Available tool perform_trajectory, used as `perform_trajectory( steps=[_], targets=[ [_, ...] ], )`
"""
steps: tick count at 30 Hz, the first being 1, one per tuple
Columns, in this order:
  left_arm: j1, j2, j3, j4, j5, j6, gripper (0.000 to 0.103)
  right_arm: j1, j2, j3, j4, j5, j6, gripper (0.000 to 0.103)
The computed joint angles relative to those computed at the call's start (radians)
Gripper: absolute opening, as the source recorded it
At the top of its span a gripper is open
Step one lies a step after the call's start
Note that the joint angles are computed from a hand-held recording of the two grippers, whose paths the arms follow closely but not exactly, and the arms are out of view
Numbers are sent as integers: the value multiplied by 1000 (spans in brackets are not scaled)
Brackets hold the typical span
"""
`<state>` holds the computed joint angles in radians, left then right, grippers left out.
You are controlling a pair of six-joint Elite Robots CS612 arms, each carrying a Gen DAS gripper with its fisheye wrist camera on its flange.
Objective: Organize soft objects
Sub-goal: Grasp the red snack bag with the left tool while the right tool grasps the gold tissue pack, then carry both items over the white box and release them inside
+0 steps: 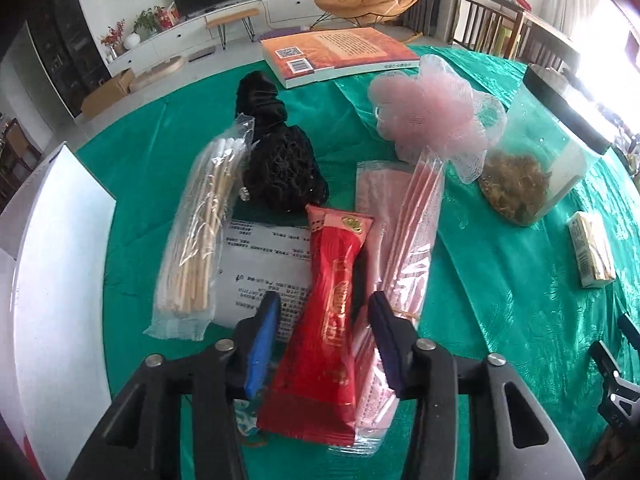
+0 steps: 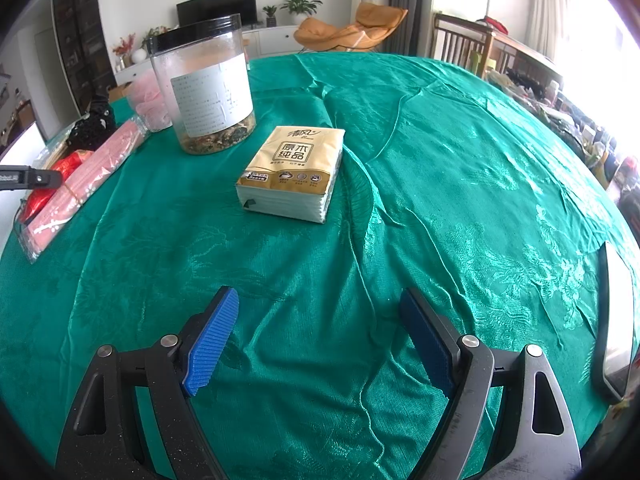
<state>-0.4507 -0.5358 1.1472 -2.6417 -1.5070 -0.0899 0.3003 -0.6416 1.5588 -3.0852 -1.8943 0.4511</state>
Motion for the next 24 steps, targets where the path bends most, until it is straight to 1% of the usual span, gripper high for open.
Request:
perform_trajectory(
  steps=[1,2,3,5,7,8,9,10,11,12,13,14,15,17,19,22,24],
  targets=[
    [2,0,-8,15,-16,5,15,0,0,1,-5,2,0,85],
    [1,-2,-8,18,-10,8,14,-2,-1,7,-23,14,4,85],
    [3,-6,-3,5,-19,7,14,-7,-6,20,-58,39,17,85],
    [13,-17,13,-28,-55,-22,13,-24,-21,41,-132,100,91,85],
    [23,-32,39,-73,-94,-75,13,-43,-34,36,-159,136,163,85],
    [28,-41,55,-100,-116,-103,13,-52,-38,17,-123,147,187,85],
    [33,-51,73,-130,-135,-126,13,-62,-39,-15,-46,166,207,85],
    [36,-63,92,-163,-149,-145,13,-74,-34,-59,59,213,212,85],
    [40,-75,110,-192,-162,-156,13,-85,-20,-113,163,270,193,85],
    [42,-88,131,-220,-174,-166,13,-88,1,-171,268,296,153,85],
    [46,-101,149,-247,-184,-175,13,-86,24,-230,373,289,104,85],
    [51,-114,166,-271,-191,-182,13,-80,45,-276,448,261,69,84],
    [55,-126,182,-295,-193,-188,13,-79,57,-300,481,246,54,80],
    [65,-146,204,-333,-193,-196,13,-83,58,-298,453,221,82,56],
    [77,-166,228,-367,-194,-202,13,-99,47,-281,408,255,112,56],
    [98,-191,259,-412,-202,-215,13,-96,16,-268,336,162,104,56],
    [112,-209,282,-432,-205,-217,13,-87,-6,-273,302,112,68,56]
  ],
)
